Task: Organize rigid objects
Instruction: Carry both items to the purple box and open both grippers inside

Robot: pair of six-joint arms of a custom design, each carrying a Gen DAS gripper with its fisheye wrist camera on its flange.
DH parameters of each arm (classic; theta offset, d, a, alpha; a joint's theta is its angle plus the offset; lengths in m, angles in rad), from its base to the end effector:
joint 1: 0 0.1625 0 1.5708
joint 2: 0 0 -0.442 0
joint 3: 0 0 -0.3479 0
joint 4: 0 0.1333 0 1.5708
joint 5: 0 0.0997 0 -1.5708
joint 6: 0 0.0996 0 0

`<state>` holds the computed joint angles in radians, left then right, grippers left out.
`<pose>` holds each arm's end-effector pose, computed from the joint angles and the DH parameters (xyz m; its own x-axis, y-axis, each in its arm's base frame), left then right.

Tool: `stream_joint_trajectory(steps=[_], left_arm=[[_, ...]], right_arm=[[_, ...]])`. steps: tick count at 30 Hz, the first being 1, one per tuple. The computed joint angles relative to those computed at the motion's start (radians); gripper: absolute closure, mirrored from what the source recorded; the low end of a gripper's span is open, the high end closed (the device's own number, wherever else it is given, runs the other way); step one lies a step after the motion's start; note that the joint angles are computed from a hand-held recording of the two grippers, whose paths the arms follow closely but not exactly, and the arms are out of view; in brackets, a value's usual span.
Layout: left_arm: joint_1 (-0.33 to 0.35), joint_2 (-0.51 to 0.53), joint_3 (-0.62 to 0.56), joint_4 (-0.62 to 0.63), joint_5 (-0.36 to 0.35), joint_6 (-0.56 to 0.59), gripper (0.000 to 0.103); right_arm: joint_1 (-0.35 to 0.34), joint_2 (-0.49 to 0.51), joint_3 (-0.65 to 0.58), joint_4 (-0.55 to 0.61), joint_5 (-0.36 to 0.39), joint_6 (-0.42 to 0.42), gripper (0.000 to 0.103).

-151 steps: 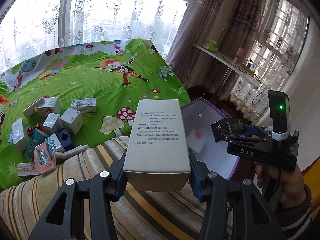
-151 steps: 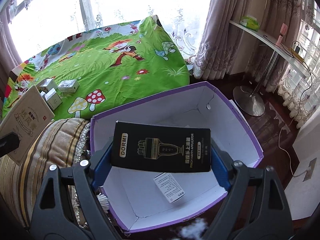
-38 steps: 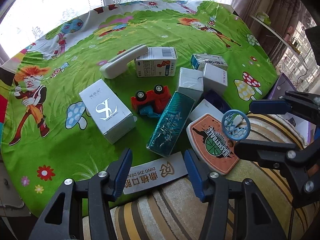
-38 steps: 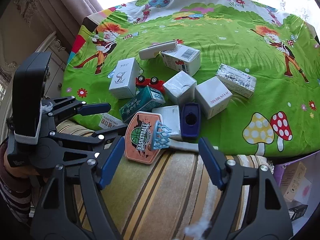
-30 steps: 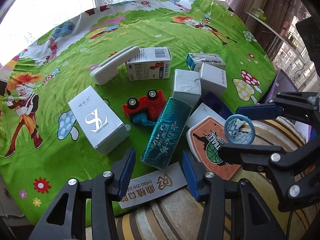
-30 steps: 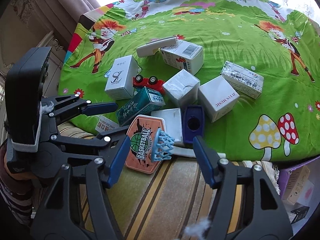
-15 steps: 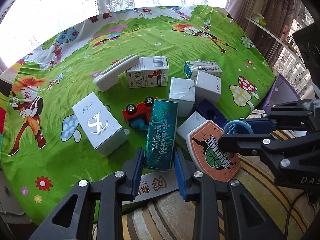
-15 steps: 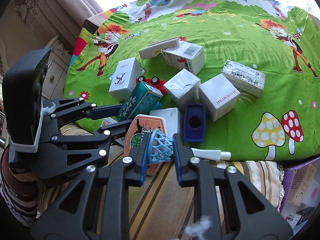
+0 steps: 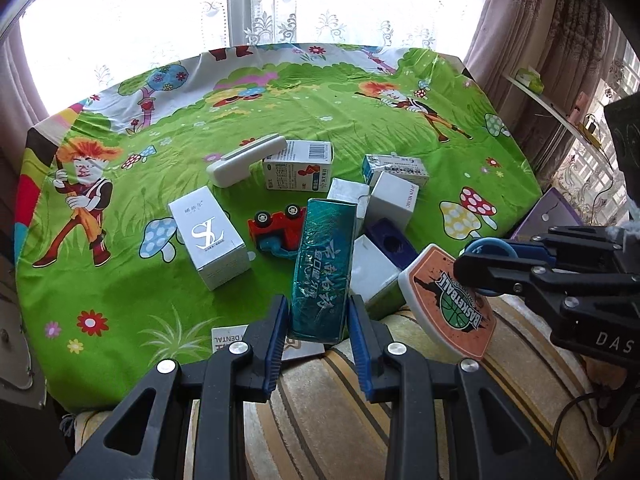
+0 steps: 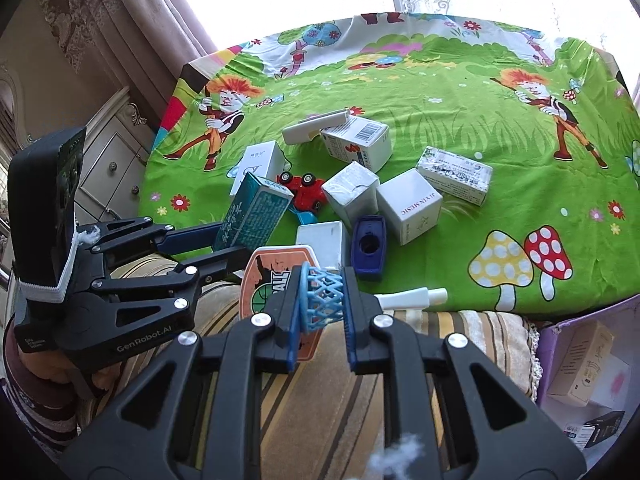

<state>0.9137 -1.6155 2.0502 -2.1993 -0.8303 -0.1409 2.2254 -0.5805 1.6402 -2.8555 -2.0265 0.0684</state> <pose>-0.0903 -0.4453 0.4046 -0.7414 0.2354 -0.6284 0.5002 0.8181 -0.2837 0.4709 -0.4666 0.0365 -0.8109 -0.4149 0.4128 -0.5393 0.8035 -0.2519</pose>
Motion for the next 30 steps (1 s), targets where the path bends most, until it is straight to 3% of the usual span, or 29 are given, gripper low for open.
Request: stream_joint_trajectory(steps=[15, 30], left_arm=[[-0.116, -0.035, 0.060, 0.006, -0.066, -0.111, 0.071], [-0.213, 0.036, 0.099, -0.069, -0.184, -0.145, 0.071]], right_arm=[[0.021, -0.146, 0.195, -0.124, -0.134, 0.021, 0.082], [-0.013, -0.314, 0.390, -0.212, -0.318, 0.098, 0.082]])
